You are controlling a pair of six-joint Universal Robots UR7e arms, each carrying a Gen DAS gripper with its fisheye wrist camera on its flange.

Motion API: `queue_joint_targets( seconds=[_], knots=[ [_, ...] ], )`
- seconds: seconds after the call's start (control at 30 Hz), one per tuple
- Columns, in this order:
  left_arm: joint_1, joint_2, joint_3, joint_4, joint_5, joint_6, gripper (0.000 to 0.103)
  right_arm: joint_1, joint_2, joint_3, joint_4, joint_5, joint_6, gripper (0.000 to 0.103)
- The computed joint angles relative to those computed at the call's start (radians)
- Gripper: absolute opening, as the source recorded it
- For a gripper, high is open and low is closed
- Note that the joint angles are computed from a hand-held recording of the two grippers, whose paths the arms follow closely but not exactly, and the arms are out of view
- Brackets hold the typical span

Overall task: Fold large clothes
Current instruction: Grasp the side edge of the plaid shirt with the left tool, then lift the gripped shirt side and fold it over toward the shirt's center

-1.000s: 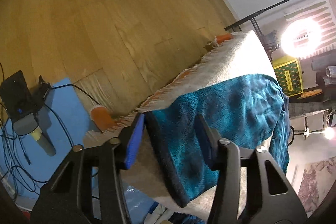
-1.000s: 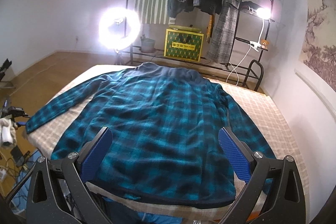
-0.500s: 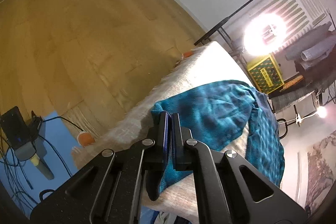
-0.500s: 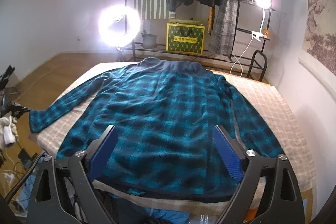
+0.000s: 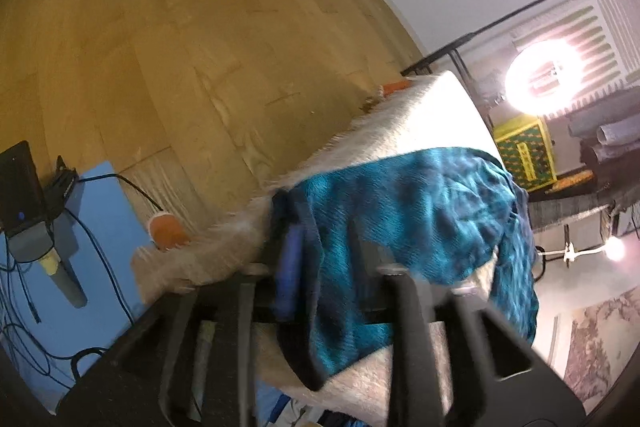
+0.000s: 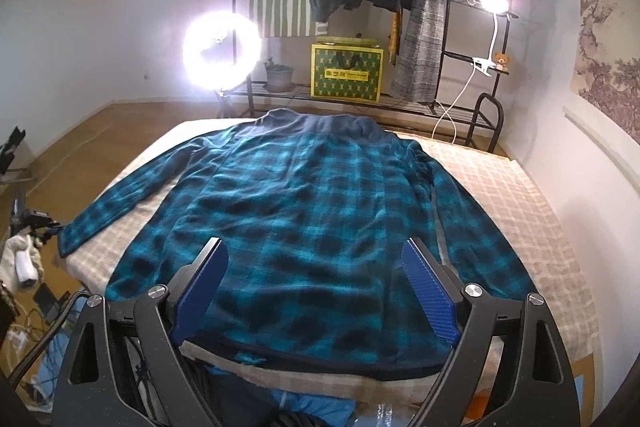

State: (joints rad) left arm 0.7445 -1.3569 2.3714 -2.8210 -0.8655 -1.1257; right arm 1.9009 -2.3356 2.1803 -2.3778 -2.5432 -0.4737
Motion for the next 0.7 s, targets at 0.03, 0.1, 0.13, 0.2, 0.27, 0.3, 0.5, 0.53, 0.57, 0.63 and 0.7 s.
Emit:
queue_joint_targets(
  seconds=[0.03, 0.1, 0.13, 0.2, 0.27, 0.3, 0.5, 0.53, 0.57, 0.63, 0.7],
  knots=[
    [0.000, 0.003, 0.002, -0.009, 0.008, -0.003, 0.046, -0.003, 0.000, -0.001, 0.002, 0.001, 0.001, 0.089],
    [0.010, 0.011, 0.004, -0.034, 0.005, 0.000, 0.046, -0.009, 0.001, 0.000, 0.004, 0.002, 0.001, 0.089],
    [0.015, 0.017, 0.001, -0.040, 0.004, 0.002, 0.046, -0.015, 0.001, 0.000, 0.005, 0.006, -0.002, 0.089],
    [0.022, 0.030, -0.011, -0.035, 0.005, 0.009, 0.040, -0.020, 0.003, 0.001, 0.010, 0.012, 0.002, 0.089],
    [0.027, 0.041, -0.037, 0.026, 0.011, 0.005, 0.010, -0.027, 0.003, 0.000, 0.015, 0.022, 0.002, 0.089],
    [0.025, 0.044, -0.046, 0.048, 0.016, 0.000, 0.005, -0.032, 0.004, 0.000, 0.018, 0.027, 0.005, 0.089],
    [-0.034, 0.048, -0.031, -0.118, 0.013, 0.095, 0.001, -0.100, -0.006, -0.013, 0.076, 0.119, 0.038, 0.089],
    [-0.060, 0.051, -0.038, -0.136, 0.011, 0.120, 0.001, -0.117, -0.008, -0.013, 0.083, 0.143, 0.041, 0.089],
    [-0.080, 0.055, -0.045, -0.146, 0.012, 0.141, 0.001, -0.131, -0.011, -0.012, 0.089, 0.162, 0.042, 0.089],
    [-0.132, 0.072, -0.069, -0.162, 0.013, 0.201, 0.001, -0.172, -0.012, -0.015, 0.108, 0.218, 0.050, 0.088],
    [-0.180, 0.095, -0.096, -0.172, 0.009, 0.255, 0.001, -0.202, -0.013, -0.017, 0.123, 0.261, 0.058, 0.087]
  ],
)
